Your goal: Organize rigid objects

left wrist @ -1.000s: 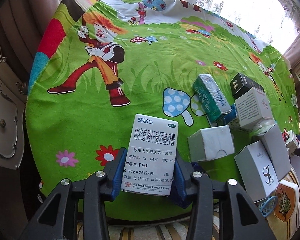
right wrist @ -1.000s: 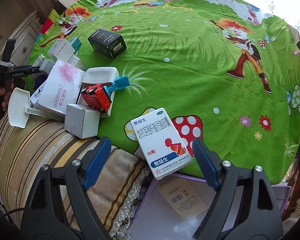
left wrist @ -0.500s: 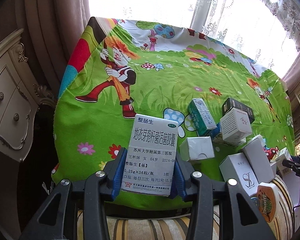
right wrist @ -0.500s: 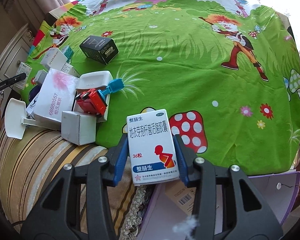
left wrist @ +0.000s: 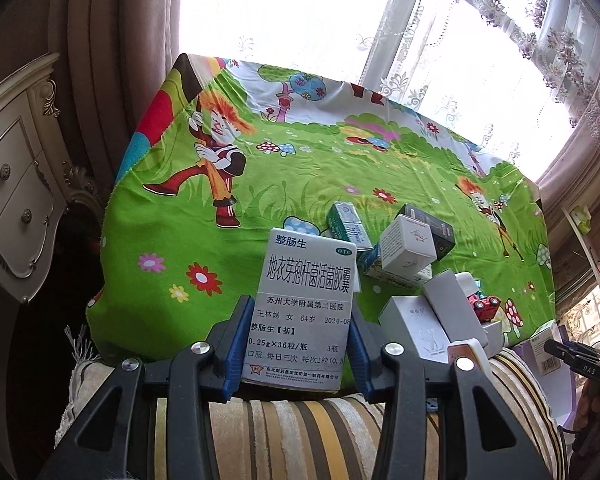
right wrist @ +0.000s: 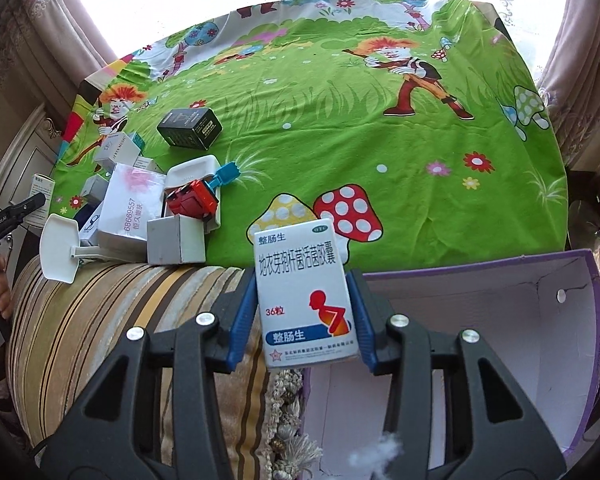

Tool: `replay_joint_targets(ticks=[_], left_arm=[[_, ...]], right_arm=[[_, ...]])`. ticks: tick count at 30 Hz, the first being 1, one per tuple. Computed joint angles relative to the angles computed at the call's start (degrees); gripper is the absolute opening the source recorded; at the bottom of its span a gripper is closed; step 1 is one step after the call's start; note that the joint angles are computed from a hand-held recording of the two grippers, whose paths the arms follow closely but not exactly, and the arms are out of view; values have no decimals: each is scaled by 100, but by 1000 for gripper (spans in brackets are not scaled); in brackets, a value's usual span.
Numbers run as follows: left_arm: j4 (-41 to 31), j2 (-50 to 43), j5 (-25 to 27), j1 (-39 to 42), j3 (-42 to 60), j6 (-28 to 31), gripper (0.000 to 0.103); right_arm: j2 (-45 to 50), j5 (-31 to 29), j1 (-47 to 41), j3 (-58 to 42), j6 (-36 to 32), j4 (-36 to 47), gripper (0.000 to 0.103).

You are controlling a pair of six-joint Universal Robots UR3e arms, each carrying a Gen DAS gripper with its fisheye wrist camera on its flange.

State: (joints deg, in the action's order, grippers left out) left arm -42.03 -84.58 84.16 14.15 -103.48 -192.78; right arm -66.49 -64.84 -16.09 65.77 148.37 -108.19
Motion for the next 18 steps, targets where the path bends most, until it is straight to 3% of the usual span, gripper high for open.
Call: replay_joint_targets(ticks=[11, 18], left_arm=[[232, 593, -76, -921, -303, -519, 45], [407, 267, -216, -1911, -11, -820, 45]], right_arm=[[-1539, -319, -431, 1946, 200, -1009, 49], [-2476, -379, -796, 2851, 0, -1316, 49]])
